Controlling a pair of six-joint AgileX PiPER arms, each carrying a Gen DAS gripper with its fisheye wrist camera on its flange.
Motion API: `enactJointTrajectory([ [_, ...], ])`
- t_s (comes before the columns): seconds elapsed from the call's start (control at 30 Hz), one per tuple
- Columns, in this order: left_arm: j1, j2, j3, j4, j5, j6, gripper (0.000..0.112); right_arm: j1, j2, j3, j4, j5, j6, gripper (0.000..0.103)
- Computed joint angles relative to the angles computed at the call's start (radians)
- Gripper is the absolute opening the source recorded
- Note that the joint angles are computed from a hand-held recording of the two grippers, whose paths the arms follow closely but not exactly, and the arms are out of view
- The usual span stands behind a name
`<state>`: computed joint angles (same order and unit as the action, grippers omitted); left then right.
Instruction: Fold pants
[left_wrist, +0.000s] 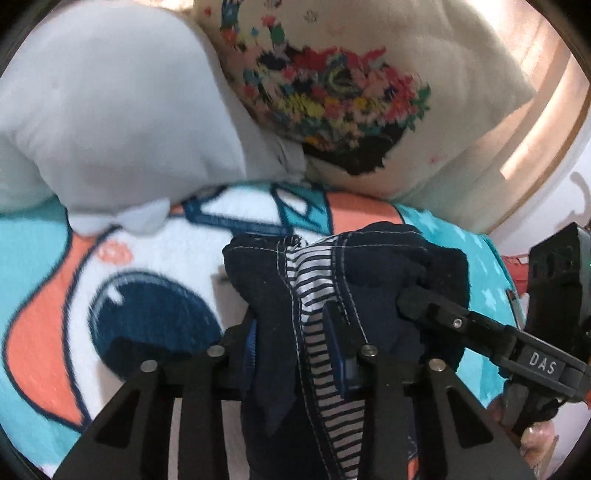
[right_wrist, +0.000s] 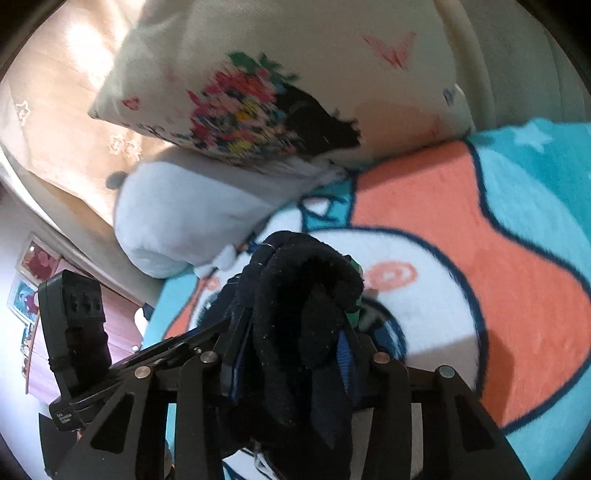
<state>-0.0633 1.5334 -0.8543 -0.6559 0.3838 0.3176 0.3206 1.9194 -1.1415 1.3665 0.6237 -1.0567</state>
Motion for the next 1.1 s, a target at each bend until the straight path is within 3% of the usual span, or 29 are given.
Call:
enactJointTrajectory([
  [0.1,-0.008,0.038,-0.043,0.083,-0.009,-0.090,0.034,0.001,0.016,-0.044,-0.007,-0.011,0.018,0.045],
  [0.2,-0.044,0.079,-0.058,0.327,-0.044,-0.325,0.043,-0.003,0.049,-0.091,-0.024,-0.036,0.049,0.045],
  [0.3,-0.074,0.099,-0.038,0.528,-0.058,-0.523,0.056,-0.004,0.092,-0.124,-0.088,-0.063,0.124,0.054],
  [0.37,-0.083,0.082,-0.008,0.613,-0.079,-0.610,0.059,-0.002,0.106,-0.127,-0.139,-0.075,0.178,0.060],
  [0.47,-0.086,0.060,0.010,0.723,-0.070,-0.702,0.060,-0.003,0.063,-0.078,-0.109,-0.094,0.142,0.060],
  [0.6,-0.070,0.042,0.031,0.721,-0.076,-0.691,0.060,0.015,-0.068,0.017,0.036,-0.199,-0.010,0.060],
  [0.67,-0.070,0.029,0.041,0.716,-0.078,-0.702,0.060,0.012,-0.109,0.036,0.156,-0.175,-0.104,0.060],
  [0.73,-0.064,0.000,0.060,0.657,-0.084,-0.661,0.060,-0.004,-0.106,0.026,0.232,-0.097,-0.159,0.061],
  [0.83,-0.077,-0.071,0.102,0.703,-0.088,-0.719,0.060,0.003,-0.028,-0.052,0.207,0.012,-0.095,0.064],
  [1.0,-0.076,-0.202,0.186,0.854,-0.084,-0.891,0.069,0.028,0.072,-0.066,0.154,-0.032,0.036,0.064],
  [1.1,-0.062,-0.241,0.208,0.849,-0.068,-0.891,0.069,0.030,0.096,-0.048,0.174,-0.038,0.020,0.064],
])
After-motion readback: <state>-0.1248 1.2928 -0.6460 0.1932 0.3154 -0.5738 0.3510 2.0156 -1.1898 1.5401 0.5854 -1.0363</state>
